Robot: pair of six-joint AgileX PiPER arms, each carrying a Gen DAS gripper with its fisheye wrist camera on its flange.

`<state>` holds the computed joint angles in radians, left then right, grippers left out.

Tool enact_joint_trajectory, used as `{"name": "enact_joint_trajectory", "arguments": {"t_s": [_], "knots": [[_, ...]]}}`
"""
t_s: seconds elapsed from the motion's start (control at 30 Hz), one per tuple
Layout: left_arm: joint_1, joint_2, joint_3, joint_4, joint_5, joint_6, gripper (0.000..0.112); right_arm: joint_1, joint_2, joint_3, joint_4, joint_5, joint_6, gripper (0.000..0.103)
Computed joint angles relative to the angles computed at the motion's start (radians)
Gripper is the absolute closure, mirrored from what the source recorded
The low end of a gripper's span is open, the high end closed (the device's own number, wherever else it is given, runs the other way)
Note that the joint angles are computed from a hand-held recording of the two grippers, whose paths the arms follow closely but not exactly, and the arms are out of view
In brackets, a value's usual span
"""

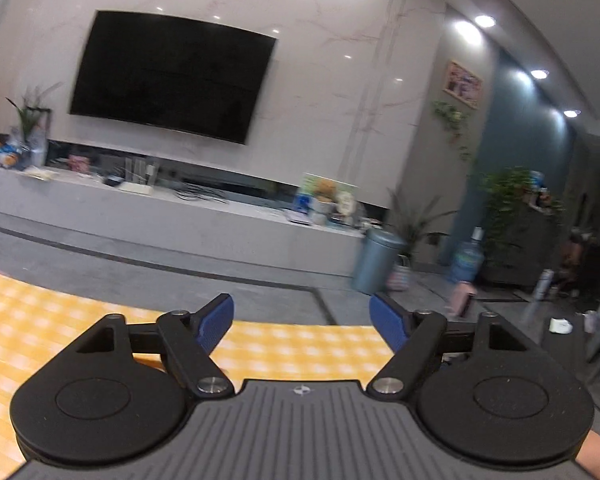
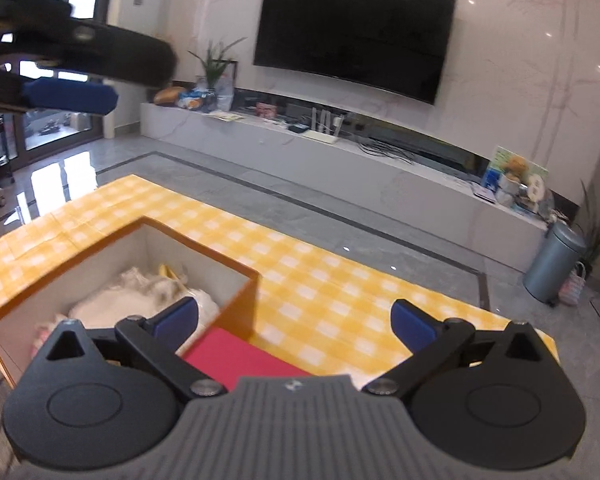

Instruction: Organize soft objects

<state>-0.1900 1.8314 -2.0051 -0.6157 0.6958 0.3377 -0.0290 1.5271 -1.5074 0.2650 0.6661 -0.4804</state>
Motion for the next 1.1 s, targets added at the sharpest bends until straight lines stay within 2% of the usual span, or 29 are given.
{"name": "enact_joint_trajectory", "arguments": {"t_s": [0.1, 0.23, 0.4, 0.47, 0.53, 0.6, 0.67, 0.73, 0.8, 0.93, 1.1], "knots": [[-0.040, -0.017, 0.067, -0.003, -0.057, 0.026, 0.016, -0.075, -0.043, 0.067, 0.008, -0.038, -0.028, 0.003], [-0.095, 0.001, 0.089, 0.048, -0.082, -0.027, 0.016, -0.204, -0.066, 0.137, 0.047, -0.078, -0.041, 0.003], [-0.154, 0.004, 0.159, 0.120, -0.133, -0.088, 0.016, -0.339, -0.019, 0.207, 0.149, -0.142, -0.019, 0.003], [-0.179, 0.004, 0.187, 0.171, -0.157, -0.119, 0.016, -0.369, 0.010, 0.244, 0.229, -0.174, -0.101, 0.003], [-0.198, 0.003, 0.221, 0.220, -0.182, -0.125, 0.016, -0.393, 0.040, 0.272, 0.328, -0.169, -0.227, 0.003], [-0.220, 0.006, 0.248, 0.294, -0.212, -0.153, 0.016, -0.401, 0.072, 0.277, 0.347, -0.140, -0.259, 0.003], [-0.259, 0.017, 0.268, 0.441, -0.251, -0.248, 0.016, -0.397, 0.086, 0.295, 0.367, -0.144, -0.287, 0.003], [-0.294, 0.037, 0.264, 0.624, -0.254, -0.389, 0.016, -0.374, 0.088, 0.318, 0.363, -0.178, -0.293, 0.003], [-0.313, 0.051, 0.272, 0.722, -0.263, -0.463, 0.016, -0.346, 0.099, 0.328, 0.354, -0.220, -0.288, 0.003], [-0.303, 0.072, 0.258, 0.692, -0.246, -0.438, 0.016, -0.278, 0.150, 0.308, 0.235, -0.299, -0.154, 0.003], [-0.290, 0.076, 0.257, 0.676, -0.237, -0.435, 0.016, -0.203, 0.237, 0.263, 0.156, -0.378, -0.018, 0.003]]}}
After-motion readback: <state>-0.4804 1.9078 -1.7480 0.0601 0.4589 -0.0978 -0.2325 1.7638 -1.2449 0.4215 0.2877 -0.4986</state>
